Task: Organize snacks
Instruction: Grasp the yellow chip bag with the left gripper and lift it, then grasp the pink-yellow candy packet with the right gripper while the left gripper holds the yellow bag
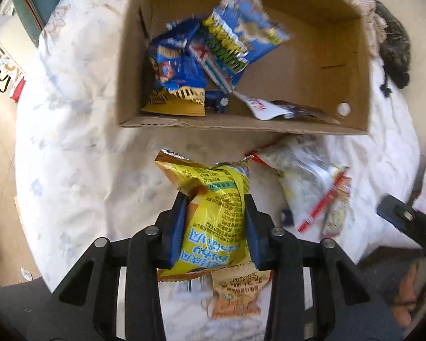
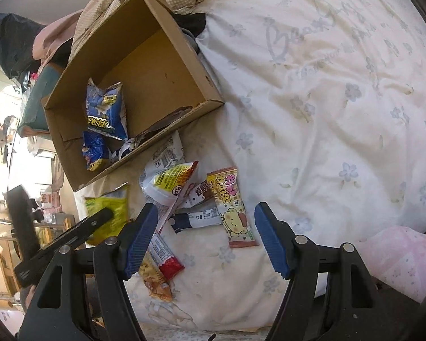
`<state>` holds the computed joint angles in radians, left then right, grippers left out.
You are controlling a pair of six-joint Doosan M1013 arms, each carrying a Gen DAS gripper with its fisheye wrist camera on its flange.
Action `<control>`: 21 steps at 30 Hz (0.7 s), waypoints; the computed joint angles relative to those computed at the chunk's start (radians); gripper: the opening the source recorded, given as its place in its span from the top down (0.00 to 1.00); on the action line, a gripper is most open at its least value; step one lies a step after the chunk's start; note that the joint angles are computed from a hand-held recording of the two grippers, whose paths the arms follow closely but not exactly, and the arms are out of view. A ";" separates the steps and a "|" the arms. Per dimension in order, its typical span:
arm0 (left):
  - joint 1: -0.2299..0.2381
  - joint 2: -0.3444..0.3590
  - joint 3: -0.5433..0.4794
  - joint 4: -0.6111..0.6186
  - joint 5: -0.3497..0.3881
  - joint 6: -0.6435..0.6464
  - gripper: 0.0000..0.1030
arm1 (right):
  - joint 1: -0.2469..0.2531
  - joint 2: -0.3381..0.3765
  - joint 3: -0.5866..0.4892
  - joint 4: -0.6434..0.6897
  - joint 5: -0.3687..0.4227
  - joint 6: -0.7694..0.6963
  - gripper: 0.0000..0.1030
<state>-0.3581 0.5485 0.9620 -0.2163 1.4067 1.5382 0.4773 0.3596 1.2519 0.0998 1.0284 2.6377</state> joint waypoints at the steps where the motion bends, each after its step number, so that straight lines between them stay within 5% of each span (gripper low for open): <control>1: 0.005 -0.016 0.012 -0.011 -0.008 0.012 0.68 | 0.000 -0.001 0.000 0.002 -0.002 -0.001 0.29; 10: 0.029 -0.134 0.141 -0.022 -0.098 0.084 0.68 | 0.010 -0.004 0.008 -0.052 0.034 0.003 0.29; 14: 0.045 -0.135 0.126 -0.040 -0.134 0.045 0.68 | 0.003 0.016 0.005 -0.018 0.074 -0.034 0.30; 21: 0.037 -0.145 0.141 0.013 -0.226 0.012 0.68 | 0.005 0.108 -0.085 -0.014 0.211 -0.115 0.46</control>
